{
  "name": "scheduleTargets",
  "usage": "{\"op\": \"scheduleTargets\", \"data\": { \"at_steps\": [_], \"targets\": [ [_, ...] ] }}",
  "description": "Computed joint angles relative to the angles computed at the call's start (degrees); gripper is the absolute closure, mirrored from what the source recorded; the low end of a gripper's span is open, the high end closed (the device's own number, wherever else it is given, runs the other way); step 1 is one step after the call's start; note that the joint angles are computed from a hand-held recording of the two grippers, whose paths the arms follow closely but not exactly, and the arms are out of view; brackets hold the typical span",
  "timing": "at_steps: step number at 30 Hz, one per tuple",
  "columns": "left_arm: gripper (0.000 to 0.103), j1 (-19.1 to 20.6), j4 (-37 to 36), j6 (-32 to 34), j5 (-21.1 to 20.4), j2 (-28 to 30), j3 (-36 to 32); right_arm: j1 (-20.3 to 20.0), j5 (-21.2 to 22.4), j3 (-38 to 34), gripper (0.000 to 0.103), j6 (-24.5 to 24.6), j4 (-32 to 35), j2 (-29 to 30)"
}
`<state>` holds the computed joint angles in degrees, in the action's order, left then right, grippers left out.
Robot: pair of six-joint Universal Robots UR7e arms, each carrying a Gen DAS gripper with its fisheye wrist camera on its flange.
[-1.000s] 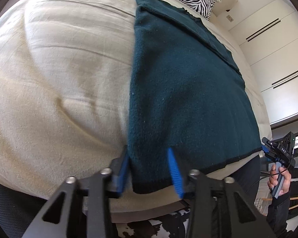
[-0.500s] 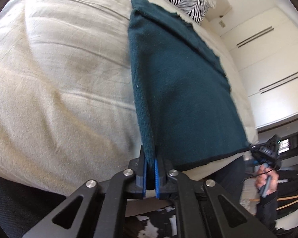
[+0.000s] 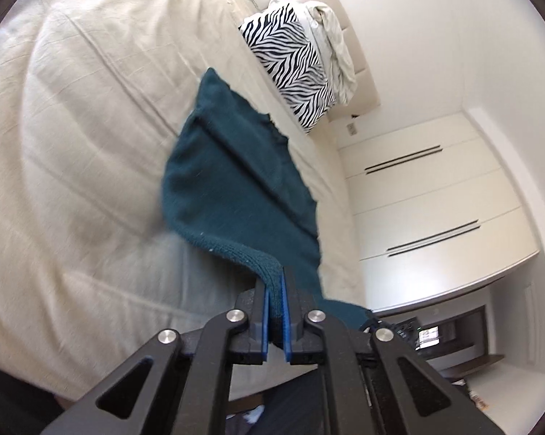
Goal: Fold small clothes
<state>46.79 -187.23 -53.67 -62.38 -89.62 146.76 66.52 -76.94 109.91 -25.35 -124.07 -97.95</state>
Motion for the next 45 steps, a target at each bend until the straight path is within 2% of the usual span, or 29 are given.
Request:
{"op": "scheduleTargets", "data": {
  "at_steps": [9, 14, 18, 25, 29, 31, 32, 33, 34, 35, 36, 37, 42, 45],
  "targets": [
    [0.096, 12.1, -5.3, 7.3, -6.7, 8.2, -12.2, 7.9, -1.5, -10.0, 0.096, 7.6, -9.5, 14.4],
    [0.096, 19.2, -4.4, 9.2, -11.4, 14.3, -21.1, 10.8, -4.6, -18.2, 0.096, 11.1, -13.4, 24.5],
    [0.096, 23.1, -1.5, 11.0, -13.5, 18.5, -28.3, 12.0, -6.7, -26.4, 0.096, 14.0, -14.7, 33.3],
    [0.096, 27.3, 4.7, 15.5, -13.2, 25.7, -41.0, 13.7, -11.2, -40.4, 0.096, 17.0, -15.8, 47.3],
    [0.095, 29.7, 9.6, 17.0, -11.8, 30.1, -47.3, 14.4, -13.7, -48.2, 0.095, 18.1, -15.4, 54.3],
    [0.081, 30.8, 11.2, 15.8, -10.5, 31.6, -49.1, 14.8, -16.1, -52.3, 0.094, 17.1, -15.9, 57.7],
    [0.058, 31.4, 11.5, 14.6, -10.9, 32.0, -49.5, 14.9, -17.5, -53.7, 0.094, 16.6, -16.3, 58.8],
    [0.046, 31.9, 10.4, 13.5, -11.3, 32.1, -49.0, 15.0, -18.5, -55.2, 0.092, 16.7, -16.3, 59.9],
    [0.044, 32.1, 8.9, 13.3, -11.5, 32.0, -48.2, 15.0, -18.8, -56.5, 0.088, 16.8, -16.3, 60.9],
    [0.042, 32.0, 8.0, 13.8, -11.5, 31.7, -47.4, 14.9, -18.4, -57.1, 0.073, 16.6, -16.3, 61.1],
    [0.042, 31.9, 8.0, 14.4, -11.4, 31.3, -46.7, 14.8, -17.7, -56.8, 0.051, 16.5, -16.7, 61.0],
    [0.042, 31.5, 7.7, 15.2, -10.9, 30.9, -45.8, 14.7, -17.3, -55.9, 0.047, 16.3, -18.0, 60.5],
    [0.042, 28.2, 8.2, 20.0, -6.0, 28.2, -40.6, 15.1, -17.9, -46.0, 0.046, 10.8, -20.3, 54.5],
    [0.042, 26.1, 7.6, 21.5, -2.5, 26.8, -36.7, 16.4, -22.2, -38.4, 0.046, 3.6, -23.8, 51.0]
  ]
}}
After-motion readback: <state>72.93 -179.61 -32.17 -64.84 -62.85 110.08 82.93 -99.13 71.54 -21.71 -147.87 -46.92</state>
